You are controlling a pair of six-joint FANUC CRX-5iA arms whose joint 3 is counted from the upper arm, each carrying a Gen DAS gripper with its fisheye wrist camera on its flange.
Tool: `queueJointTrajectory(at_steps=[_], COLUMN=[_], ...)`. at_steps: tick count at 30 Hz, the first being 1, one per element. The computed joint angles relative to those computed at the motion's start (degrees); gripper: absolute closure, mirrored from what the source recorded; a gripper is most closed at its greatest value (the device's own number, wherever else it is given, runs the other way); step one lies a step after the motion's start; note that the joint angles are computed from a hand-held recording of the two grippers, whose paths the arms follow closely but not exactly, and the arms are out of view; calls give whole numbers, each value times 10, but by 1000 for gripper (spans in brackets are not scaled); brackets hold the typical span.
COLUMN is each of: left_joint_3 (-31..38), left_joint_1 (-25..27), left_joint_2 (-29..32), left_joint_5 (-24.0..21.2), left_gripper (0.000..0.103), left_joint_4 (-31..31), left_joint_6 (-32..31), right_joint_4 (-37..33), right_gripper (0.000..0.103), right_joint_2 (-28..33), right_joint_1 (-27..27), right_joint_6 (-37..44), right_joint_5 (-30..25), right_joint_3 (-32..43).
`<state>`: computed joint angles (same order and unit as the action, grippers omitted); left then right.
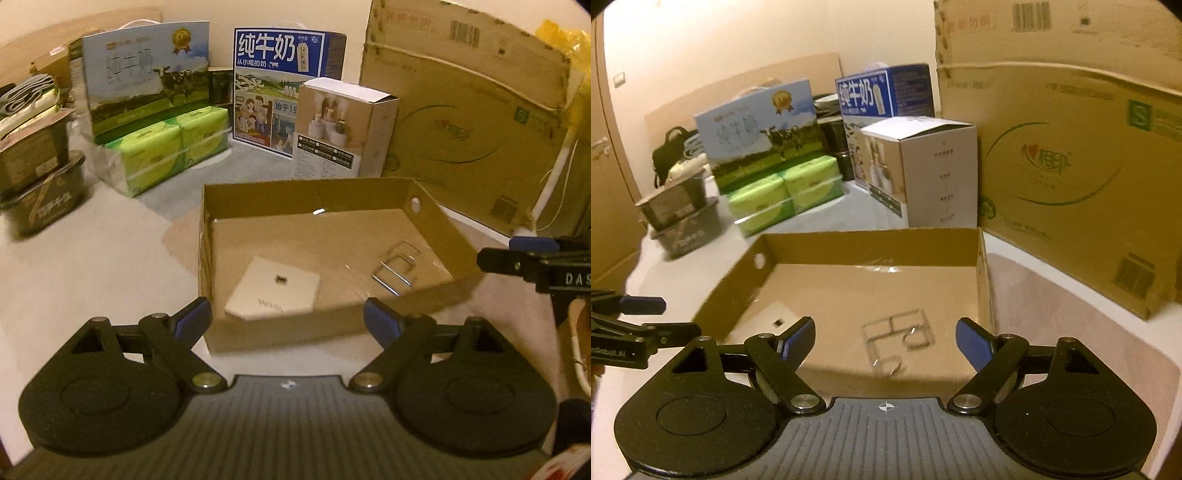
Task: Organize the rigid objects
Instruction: 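Open both tools in the box and withdraw them toward the items, then lower the left tool onto the white remote and close on it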
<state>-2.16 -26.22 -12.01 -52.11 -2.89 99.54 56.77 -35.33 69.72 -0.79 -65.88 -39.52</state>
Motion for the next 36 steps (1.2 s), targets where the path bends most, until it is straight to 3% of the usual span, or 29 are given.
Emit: queueJointTrajectory(at_steps=[11, 18, 26, 36], left_joint_3=[-60, -85, -96, -102], left_joint_1=[-82, -127, -146, -133], left_joint_2=[-104, -135, -143, -140], left_joint_5=[-50, -85, -99, -104], left_gripper=[15, 15, 15, 15], left_joint_4=[-89, -113, -116, -104], left_joint_6=[136, 179, 196, 179], right_joint_4=[1, -64, -106, -105], right_gripper=[20, 20, 20, 20], right_joint_2=[-25, -7, -13, -16], right_joint_1=[358, 502, 557, 547], right_joint_6=[-229, -331, -389, -384], right_joint_5=[-321, -446, -479, -450], right_joint_3=[-28, -26, -28, -36])
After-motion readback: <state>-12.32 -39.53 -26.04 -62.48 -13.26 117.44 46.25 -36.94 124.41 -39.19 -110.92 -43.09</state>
